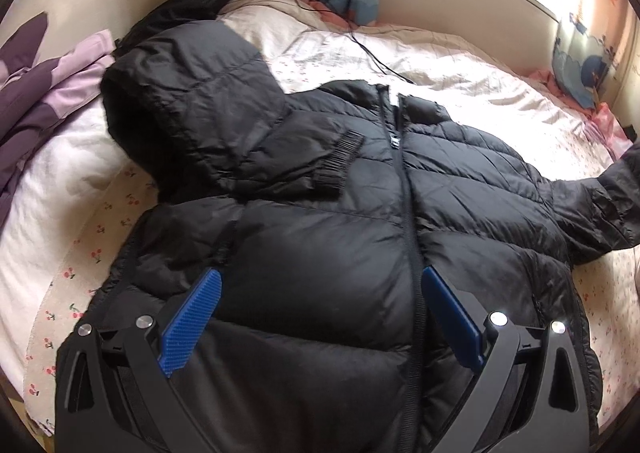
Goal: Fold large clothes
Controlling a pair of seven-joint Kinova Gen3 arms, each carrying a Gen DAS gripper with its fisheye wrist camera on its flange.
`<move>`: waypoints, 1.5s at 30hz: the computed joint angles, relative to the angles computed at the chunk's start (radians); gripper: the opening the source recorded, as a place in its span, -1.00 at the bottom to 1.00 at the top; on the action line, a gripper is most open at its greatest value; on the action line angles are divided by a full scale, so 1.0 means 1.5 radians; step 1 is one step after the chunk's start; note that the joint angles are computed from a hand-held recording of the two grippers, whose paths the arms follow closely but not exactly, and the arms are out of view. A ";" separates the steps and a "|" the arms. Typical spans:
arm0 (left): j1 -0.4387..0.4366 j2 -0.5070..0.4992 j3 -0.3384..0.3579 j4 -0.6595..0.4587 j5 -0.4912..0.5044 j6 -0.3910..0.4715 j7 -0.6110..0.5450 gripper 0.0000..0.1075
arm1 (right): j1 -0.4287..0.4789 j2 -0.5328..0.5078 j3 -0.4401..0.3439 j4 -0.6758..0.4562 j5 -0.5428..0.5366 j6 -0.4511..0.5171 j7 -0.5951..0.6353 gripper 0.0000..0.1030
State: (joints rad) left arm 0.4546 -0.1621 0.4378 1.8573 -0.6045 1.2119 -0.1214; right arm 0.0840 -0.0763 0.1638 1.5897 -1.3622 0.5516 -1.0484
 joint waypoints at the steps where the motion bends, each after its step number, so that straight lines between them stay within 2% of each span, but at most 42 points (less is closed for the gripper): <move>1: -0.014 -0.008 0.006 0.003 0.007 -0.001 -0.006 0.78 | -0.010 0.004 -0.015 -0.023 0.017 -0.008 -0.016 -0.91; 4: -0.103 -0.046 0.044 0.017 0.048 -0.016 -0.048 0.78 | -0.055 0.015 -0.061 -0.091 0.072 -0.029 -0.056 -0.91; 10: -0.288 -0.131 0.086 0.039 0.162 -0.056 -0.210 0.78 | -0.138 0.061 -0.140 -0.211 0.191 -0.056 -0.143 -0.91; 14: -0.369 -0.136 0.122 0.037 0.155 -0.065 -0.319 0.78 | -0.195 0.093 -0.194 -0.264 0.279 -0.079 -0.198 -0.91; 16: -0.388 -0.151 0.112 0.038 0.159 -0.078 -0.373 0.78 | -0.223 0.119 -0.214 -0.297 0.333 -0.077 -0.239 -0.91; 19: -0.369 -0.173 0.026 0.051 0.222 -0.144 -0.454 0.78 | -0.296 0.160 -0.200 -0.343 0.415 -0.067 -0.301 -0.91; 22: -0.281 -0.126 -0.053 0.045 0.211 -0.194 -0.535 0.78 | -0.295 0.197 -0.259 -0.375 0.482 -0.064 -0.348 -0.91; 25: -0.189 -0.055 -0.114 0.030 0.186 -0.228 -0.617 0.78 | -0.302 0.217 -0.295 -0.372 0.495 -0.076 -0.345 -0.91; 27: -0.127 0.001 -0.167 0.009 0.162 -0.220 -0.671 0.78 | -0.292 0.226 -0.313 -0.369 0.490 -0.074 -0.335 -0.91; 29: -0.083 0.046 -0.229 -0.011 0.179 -0.217 -0.725 0.78 | -0.285 0.235 -0.325 -0.367 0.482 -0.071 -0.331 -0.91; 31: -0.059 0.084 -0.290 -0.015 0.228 -0.243 -0.779 0.74 | -0.268 0.240 -0.337 -0.359 0.464 -0.069 -0.319 -0.91; 33: -0.048 0.105 -0.346 -0.016 0.276 -0.253 -0.834 0.32 | -0.252 0.239 -0.346 -0.350 0.447 -0.068 -0.305 -0.91; 34: -0.041 0.114 -0.377 -0.017 0.303 -0.255 -0.854 0.21 | -0.245 0.237 -0.349 -0.344 0.438 -0.070 -0.295 -0.91; 35: -0.028 0.110 -0.407 -0.009 0.323 -0.266 -0.863 -0.19 | -0.234 0.234 -0.355 -0.335 0.425 -0.073 -0.281 -0.91; 37: 0.013 0.107 -0.469 -0.007 0.335 -0.267 -0.853 -0.77 | -0.222 0.227 -0.359 -0.323 0.406 -0.075 -0.260 -0.91; 38: 0.030 0.096 -0.500 -0.003 0.347 -0.272 -0.853 -0.87 | -0.212 0.223 -0.361 -0.315 0.392 -0.076 -0.248 -0.91; 39: 0.048 0.092 -0.526 -0.005 0.350 -0.272 -0.850 -0.89 | -0.205 0.218 -0.362 -0.307 0.378 -0.078 -0.237 -0.91; 41: 0.051 0.052 -0.544 -0.006 0.336 -0.278 -0.827 -0.90 | -0.199 0.210 -0.358 -0.295 0.360 -0.082 -0.222 -0.91; 45: -0.054 -0.055 -0.495 -0.049 0.343 -0.266 -0.828 -0.90 | -0.212 0.194 -0.346 -0.283 0.354 -0.105 -0.200 -0.91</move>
State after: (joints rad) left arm 0.3740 -0.2444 -0.3042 1.7831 -0.0903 0.8123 -1.3634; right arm -0.2336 0.2140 -0.3558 1.1647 -0.8306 0.3942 -1.3482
